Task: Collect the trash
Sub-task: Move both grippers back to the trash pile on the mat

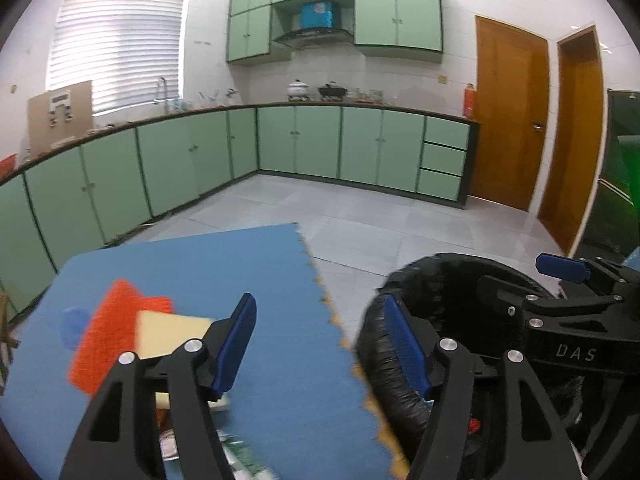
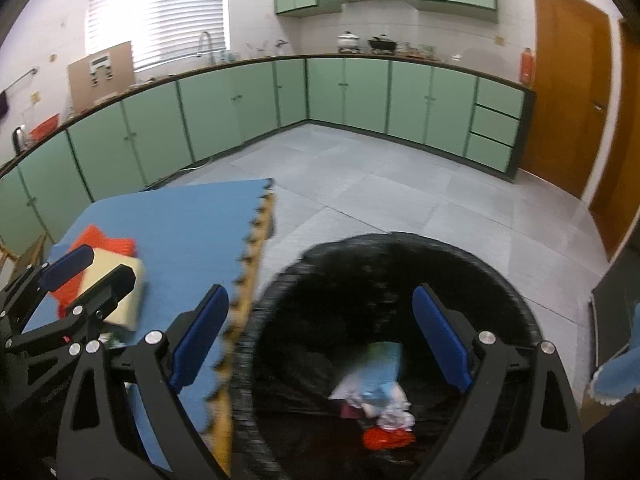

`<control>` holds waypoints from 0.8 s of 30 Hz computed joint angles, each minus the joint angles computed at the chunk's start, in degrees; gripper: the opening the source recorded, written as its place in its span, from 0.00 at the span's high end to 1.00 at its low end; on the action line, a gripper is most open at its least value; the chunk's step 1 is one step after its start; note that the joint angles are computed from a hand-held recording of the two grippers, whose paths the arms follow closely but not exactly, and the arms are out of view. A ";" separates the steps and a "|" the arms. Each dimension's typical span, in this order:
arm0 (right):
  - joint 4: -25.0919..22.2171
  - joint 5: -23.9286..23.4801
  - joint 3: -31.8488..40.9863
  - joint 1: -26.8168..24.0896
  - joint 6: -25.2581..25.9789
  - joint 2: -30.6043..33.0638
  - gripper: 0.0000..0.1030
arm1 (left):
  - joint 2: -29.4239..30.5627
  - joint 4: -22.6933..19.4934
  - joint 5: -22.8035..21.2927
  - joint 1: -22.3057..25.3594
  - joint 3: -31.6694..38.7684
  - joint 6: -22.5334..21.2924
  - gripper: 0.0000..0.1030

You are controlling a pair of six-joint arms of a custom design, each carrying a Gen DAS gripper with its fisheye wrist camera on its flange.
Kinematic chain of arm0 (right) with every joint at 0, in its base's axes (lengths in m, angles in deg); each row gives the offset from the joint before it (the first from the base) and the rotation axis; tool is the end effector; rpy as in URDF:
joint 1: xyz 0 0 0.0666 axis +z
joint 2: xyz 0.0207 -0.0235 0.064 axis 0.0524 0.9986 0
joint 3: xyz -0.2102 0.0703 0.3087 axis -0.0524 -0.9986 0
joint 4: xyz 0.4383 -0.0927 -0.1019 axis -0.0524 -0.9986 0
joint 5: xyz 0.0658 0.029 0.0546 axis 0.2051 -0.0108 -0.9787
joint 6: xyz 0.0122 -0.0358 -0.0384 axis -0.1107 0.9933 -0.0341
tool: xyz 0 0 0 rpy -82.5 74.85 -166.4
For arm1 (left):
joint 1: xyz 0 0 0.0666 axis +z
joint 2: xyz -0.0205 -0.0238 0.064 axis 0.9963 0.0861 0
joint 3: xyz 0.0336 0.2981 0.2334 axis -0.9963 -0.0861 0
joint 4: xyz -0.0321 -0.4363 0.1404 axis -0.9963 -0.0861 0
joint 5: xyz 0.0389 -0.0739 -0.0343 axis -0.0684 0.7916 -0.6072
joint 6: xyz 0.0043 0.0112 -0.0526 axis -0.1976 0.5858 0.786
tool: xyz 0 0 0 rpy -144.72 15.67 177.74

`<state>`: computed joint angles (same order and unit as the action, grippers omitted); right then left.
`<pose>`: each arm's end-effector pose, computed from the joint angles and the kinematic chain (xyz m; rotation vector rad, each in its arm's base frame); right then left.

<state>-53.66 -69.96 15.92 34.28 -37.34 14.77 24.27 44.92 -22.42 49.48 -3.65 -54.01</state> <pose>0.3635 0.2127 0.3194 -0.3130 2.2508 0.1784 0.3211 -0.2078 0.3250 -0.0270 2.0943 -0.0006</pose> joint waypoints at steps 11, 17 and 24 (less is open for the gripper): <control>0.64 1.01 2.94 8.72 -2.28 2.93 0.12 | -13.56 -7.73 -3.48 4.65 -6.65 0.58 0.36; 1.68 1.94 4.09 12.29 -2.19 4.61 0.12 | -19.47 -11.41 -4.66 7.78 -9.57 0.83 0.36; 2.28 1.81 5.94 15.31 -2.63 7.80 0.12 | -25.27 -15.41 -4.62 11.64 -12.69 1.52 0.36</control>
<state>-51.39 -68.15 21.86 49.58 -39.97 22.57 -1.00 29.51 -27.04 61.11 -16.34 -52.50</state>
